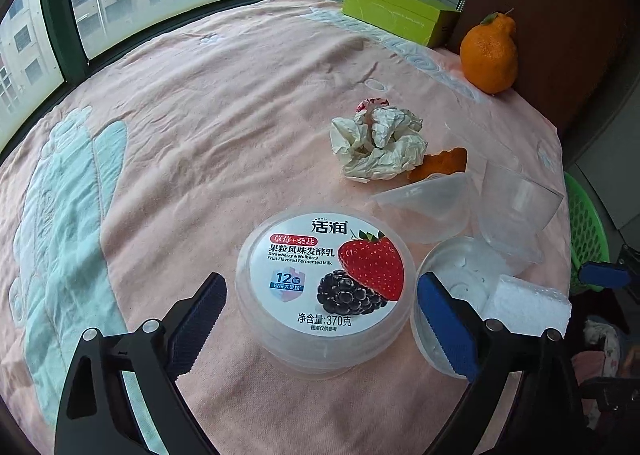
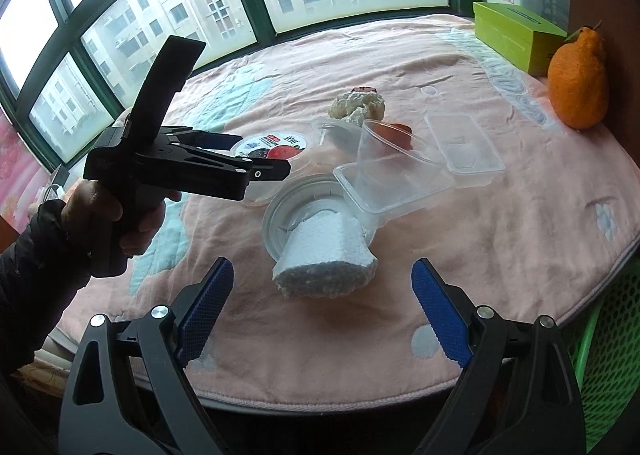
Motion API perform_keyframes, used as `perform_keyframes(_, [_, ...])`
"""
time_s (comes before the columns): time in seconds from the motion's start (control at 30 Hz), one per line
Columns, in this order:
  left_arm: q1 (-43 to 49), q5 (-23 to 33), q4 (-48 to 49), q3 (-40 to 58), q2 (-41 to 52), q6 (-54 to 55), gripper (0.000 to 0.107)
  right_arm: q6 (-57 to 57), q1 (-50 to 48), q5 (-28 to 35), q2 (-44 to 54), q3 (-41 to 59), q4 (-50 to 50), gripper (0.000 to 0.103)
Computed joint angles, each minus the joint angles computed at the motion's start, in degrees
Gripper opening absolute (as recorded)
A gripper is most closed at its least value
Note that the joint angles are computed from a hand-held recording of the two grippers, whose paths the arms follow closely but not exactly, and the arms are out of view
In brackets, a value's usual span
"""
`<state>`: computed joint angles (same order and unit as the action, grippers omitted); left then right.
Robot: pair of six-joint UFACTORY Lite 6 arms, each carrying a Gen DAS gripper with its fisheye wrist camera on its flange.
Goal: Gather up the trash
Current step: 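Grasp the white foam block with the right tool and lift it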
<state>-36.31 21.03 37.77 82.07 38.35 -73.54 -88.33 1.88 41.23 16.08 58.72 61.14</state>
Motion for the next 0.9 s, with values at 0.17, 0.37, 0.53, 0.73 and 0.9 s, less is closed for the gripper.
perform_keyframes(0.17, [-0.58,-0.18,4.50,-0.66,0.02,-3.91,0.087,0.23,2.71,-2.52,1.05,0.55,0.18,0.090])
perform_keyframes(0.37, [-1.12,0.12,9.13,-2.34,-1.23,-8.63,0.087,-0.97,4.97,-6.35,1.85,0.07,0.44,0.085])
perform_keyframes(0.53, [-0.83,-1.07,12.73,-5.52,-4.15,-13.64,0.086,-1.87,6.30,-9.12,2.70,-0.13,0.80,0.077])
perform_keyframes(0.73, [-0.94,-1.13,16.95,-10.51,-9.35,-19.85,0.086,-2.38,7.37,-10.41,2.91,-0.65,1.29,0.066])
perform_keyframes(0.9, [-2.35,0.67,20.28,-14.56,-14.57,-24.73,0.086,-3.55,5.57,-7.70,0.63,-1.98,2.55,0.065])
